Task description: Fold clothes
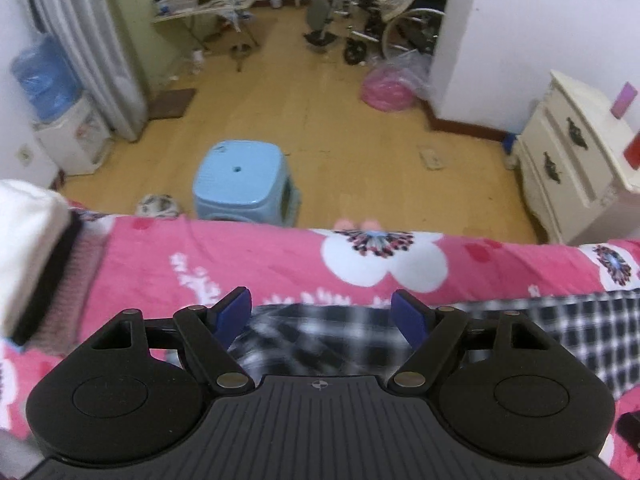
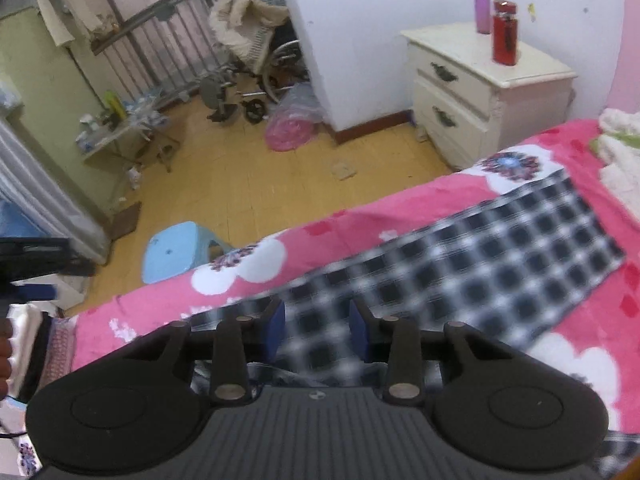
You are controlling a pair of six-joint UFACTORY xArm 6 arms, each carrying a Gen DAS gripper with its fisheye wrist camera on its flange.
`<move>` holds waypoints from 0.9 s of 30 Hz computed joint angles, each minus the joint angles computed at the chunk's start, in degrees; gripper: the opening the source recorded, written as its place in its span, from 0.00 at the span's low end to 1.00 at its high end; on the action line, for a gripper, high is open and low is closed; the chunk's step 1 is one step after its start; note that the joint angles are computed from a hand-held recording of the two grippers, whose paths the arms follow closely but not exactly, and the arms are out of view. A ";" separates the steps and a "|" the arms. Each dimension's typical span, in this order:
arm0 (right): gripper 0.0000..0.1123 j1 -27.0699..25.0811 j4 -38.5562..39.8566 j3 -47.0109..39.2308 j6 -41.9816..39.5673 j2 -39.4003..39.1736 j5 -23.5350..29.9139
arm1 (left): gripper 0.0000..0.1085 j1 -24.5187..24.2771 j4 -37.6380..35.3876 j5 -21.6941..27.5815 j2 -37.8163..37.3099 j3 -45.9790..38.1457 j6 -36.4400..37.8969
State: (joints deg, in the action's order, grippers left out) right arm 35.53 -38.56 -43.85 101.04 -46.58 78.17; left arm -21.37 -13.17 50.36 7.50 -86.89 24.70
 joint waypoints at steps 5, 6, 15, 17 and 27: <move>0.33 -1.33 -4.94 6.11 0.74 1.53 -8.54 | 0.71 -0.37 -1.73 -0.25 7.13 -5.61 4.04; 0.33 -1.44 -5.64 7.43 2.07 1.35 -9.17 | 0.71 -0.46 -2.16 -0.25 8.83 -7.38 4.37; 0.33 -5.87 -10.31 19.15 15.33 -5.06 -16.19 | 0.71 -0.71 -3.10 3.17 11.39 -12.81 3.19; 0.33 -5.49 -9.46 20.31 16.34 -5.65 -18.14 | 0.71 -0.16 -5.28 4.87 10.46 -12.39 2.14; 0.33 13.49 -12.77 7.59 24.43 3.51 -0.90 | 0.72 14.18 -34.61 24.21 -2.37 -6.81 10.90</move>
State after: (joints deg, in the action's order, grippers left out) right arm 49.02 -51.34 -36.26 125.47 -43.08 77.27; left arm -7.19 -47.79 74.57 5.13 -93.70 35.60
